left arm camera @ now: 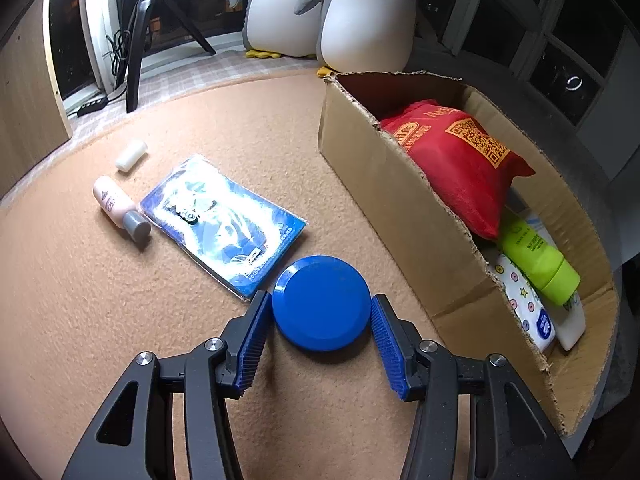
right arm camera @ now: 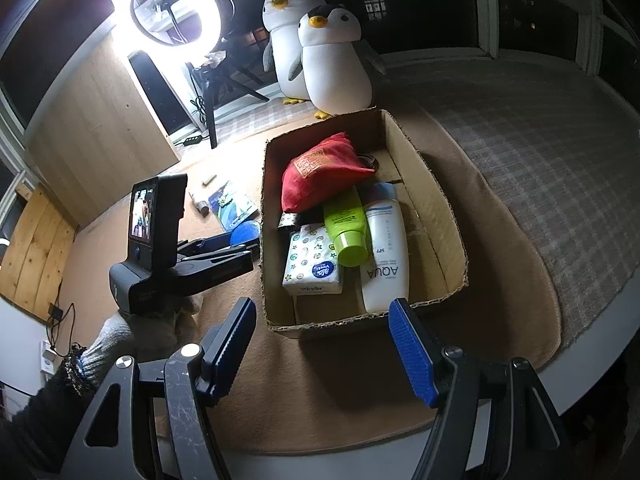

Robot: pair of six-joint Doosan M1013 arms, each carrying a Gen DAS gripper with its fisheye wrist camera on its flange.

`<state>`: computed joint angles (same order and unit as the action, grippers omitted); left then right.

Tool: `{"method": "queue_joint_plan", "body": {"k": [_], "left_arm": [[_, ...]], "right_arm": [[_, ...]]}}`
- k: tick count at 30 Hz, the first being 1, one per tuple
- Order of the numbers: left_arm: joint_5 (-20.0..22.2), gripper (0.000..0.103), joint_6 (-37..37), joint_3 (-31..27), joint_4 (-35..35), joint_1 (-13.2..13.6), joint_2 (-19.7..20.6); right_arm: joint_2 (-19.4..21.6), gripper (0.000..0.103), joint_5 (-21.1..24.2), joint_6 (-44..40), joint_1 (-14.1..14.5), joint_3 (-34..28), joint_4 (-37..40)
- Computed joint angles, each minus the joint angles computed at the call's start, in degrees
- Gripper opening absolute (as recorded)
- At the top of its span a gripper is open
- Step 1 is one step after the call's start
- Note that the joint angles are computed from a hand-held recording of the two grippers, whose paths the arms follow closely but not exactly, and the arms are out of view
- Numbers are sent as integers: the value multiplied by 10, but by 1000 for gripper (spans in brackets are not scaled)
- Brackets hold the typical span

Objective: Organize objects
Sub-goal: 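Lift the blue lid with the left gripper and release it in the box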

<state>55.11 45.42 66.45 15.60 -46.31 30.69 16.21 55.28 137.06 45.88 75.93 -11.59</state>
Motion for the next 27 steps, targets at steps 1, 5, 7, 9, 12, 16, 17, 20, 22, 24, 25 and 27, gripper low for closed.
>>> {"method": "queue_joint_plan", "body": {"k": [1, 5, 7, 9, 12, 16, 17, 20, 22, 24, 25, 27], "left_arm": [[0, 54, 0, 1, 2, -1, 0], [-3, 54, -6, 5, -3, 0, -4], [-9, 54, -8, 11, -10, 0, -10], [-14, 54, -11, 17, -9, -2, -16], [-22, 54, -16, 24, 0, -6, -27], [-35, 54, -37, 34, 21, -12, -45], [-40, 54, -44, 37, 25, -13, -50], [-58, 54, -58, 42, 29, -17, -62], [-64, 54, -54, 36, 29, -22, -64], [-71, 54, -37, 25, 20, -25, -62], [-73, 54, -25, 18, 15, -28, -59], [-74, 54, -3, 4, 2, -32, -51]], "right_arm": [[-1, 65, 0, 1, 0, 1, 0], [-3, 65, -1, 5, -1, 4, -1], [-4, 65, -2, 6, -1, 5, -2], [-5, 65, -4, 7, -1, 6, -3], [-5, 65, -6, 5, -1, 6, -5], [-6, 65, -11, 5, -2, 7, -4], [-7, 65, -12, 6, -2, 8, -4], [-7, 65, -12, 8, -1, 9, -6], [-8, 65, -13, 10, -1, 9, -7], [-9, 65, -14, 13, -2, 11, -7], [-9, 65, -14, 15, -2, 11, -8], [-10, 65, -15, 17, -2, 12, -8]]}}
